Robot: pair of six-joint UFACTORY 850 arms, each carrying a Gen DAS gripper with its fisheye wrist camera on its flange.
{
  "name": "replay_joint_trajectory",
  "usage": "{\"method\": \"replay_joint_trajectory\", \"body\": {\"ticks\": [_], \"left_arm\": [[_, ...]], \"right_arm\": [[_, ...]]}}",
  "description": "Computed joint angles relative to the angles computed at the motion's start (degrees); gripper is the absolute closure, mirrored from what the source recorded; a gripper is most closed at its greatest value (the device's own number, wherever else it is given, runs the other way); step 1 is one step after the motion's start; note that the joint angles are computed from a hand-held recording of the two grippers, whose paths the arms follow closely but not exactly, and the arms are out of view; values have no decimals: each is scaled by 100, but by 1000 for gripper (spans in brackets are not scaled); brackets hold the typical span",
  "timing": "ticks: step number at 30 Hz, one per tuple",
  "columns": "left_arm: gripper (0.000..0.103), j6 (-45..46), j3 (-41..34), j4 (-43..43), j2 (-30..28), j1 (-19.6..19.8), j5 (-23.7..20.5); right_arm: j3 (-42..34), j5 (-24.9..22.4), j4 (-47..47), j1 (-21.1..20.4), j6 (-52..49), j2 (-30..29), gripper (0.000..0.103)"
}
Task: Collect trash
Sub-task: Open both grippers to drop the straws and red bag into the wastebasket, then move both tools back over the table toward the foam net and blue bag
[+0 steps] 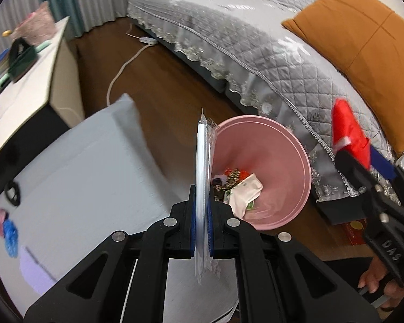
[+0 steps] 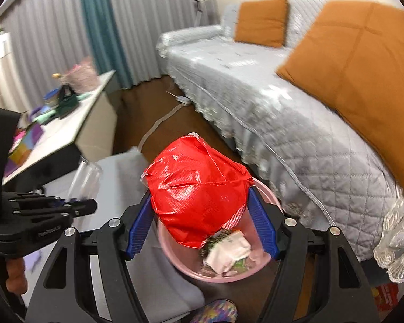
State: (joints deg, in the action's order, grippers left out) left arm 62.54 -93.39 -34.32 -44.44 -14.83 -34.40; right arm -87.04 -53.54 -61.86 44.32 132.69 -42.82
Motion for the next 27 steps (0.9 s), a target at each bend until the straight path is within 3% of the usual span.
{"method": "replay_joint_trajectory", "body": {"ticks": [11, 12, 14, 15, 16, 17, 22, 27], "left_arm": [[96, -557, -723, 638, -707, -480, -385], [93, -623, -797, 690, -766, -504, -416], [58, -992, -1000, 987, -937, -589, -452], [30, -1192, -996, 1165, -950, -627, -293], [25, -1337, -924, 1292, -921, -651, -14], [24, -1259, -871, 1193, -903, -646, 188], [24, -1259, -1147, 1117, -1073, -571, -98], [24, -1405, -1052, 1172, -981, -452, -49]], "right_arm": [[367, 435, 406, -337, 62, -5, 35], [368, 427, 446, -363, 44, -13, 34], [351, 420, 622, -413, -36, -57, 30], [354, 408, 689, -426, -41, -65, 22], [366, 394, 753, -438, -30, -66, 16], [393, 440, 772, -450, -28, -55, 14], [403, 541, 820, -485, -68, -61, 13], [441, 630, 539, -454, 291, 18, 12]]}}
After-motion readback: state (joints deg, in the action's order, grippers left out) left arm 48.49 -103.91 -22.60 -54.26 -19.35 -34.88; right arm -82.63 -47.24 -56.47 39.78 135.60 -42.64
